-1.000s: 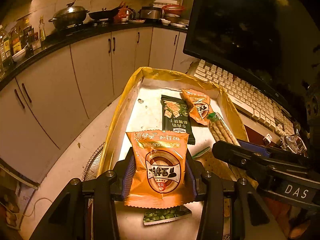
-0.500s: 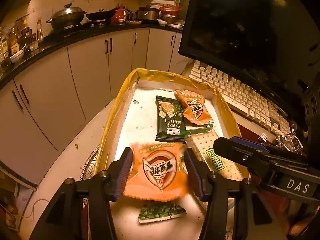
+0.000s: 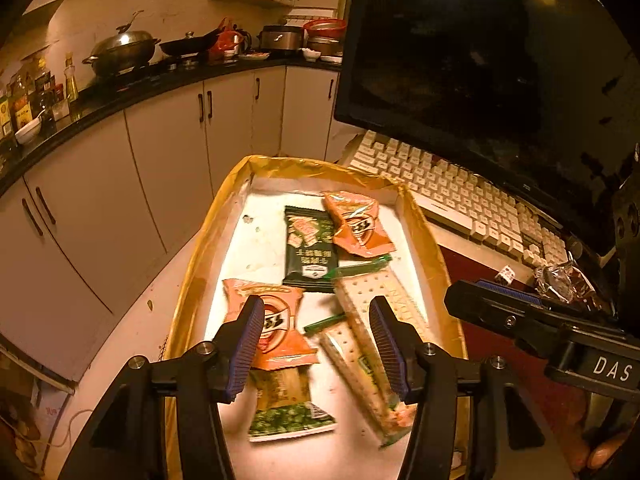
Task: Organize snacks
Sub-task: 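Move both grippers back to the snack pile, then grasp the red-labelled soda cracker pack with the right gripper while the left gripper grasps the green pea bag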
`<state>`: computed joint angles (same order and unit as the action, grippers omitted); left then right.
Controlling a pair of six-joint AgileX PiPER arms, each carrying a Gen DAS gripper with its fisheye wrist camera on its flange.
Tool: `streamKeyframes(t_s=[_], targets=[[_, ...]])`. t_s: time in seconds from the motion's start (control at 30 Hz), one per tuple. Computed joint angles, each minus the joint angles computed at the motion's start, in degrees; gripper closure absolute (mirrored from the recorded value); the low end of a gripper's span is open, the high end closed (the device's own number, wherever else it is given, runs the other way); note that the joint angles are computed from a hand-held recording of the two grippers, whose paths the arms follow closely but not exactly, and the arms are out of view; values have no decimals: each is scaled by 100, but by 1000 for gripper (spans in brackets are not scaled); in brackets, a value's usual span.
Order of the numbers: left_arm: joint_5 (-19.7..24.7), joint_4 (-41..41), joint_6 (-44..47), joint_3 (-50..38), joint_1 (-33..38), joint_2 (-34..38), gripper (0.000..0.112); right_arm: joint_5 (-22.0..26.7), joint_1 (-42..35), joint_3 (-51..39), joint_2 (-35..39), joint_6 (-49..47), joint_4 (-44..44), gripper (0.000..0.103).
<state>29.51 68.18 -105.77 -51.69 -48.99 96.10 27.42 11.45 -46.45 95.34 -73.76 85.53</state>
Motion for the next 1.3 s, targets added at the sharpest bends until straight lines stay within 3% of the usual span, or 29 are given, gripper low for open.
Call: streamKeyframes(t_s=[0.33, 0.47, 0.67, 0.77, 0.9, 0.97, 1.07, 1.13, 1.3], targets=[[246, -355, 517, -543, -472, 194, 55, 576, -1114, 748, -615, -312, -123, 57], [291, -503, 798, -842, -707, 346, 54, 850, -2134, 1246, -1111, -616, -265, 56], [259, -1039, 1607, -1645, -1087, 901, 50, 936, -3828, 1670, -1563, -1290, -248, 43], [154, -1416, 2101, -2023, -1235, 1160, 50, 493, -4155, 1589, -1414, -1340, -443, 41], [233, -1646, 2526, -2466, -1477, 1467, 50, 309, -4274, 1532, -1121, -1248, -731, 41], [232, -1781, 2692, -2611, -1527, 1581, 50, 129, -4142, 1599, -1039, -1319, -792, 41], [227, -1980, 2890, -2723, -1535, 1681, 50, -767, -3433, 1723, -1071, -1280, -749, 40], [190, -2017, 2904, -2715, -1515, 1688, 50, -1092, -3170, 1728, -993, -1224, -739, 40], [89, -1981, 2828, -2603, -1456, 1655, 50, -1641, -2796, 1647, -605, -2069, 260, 39]])
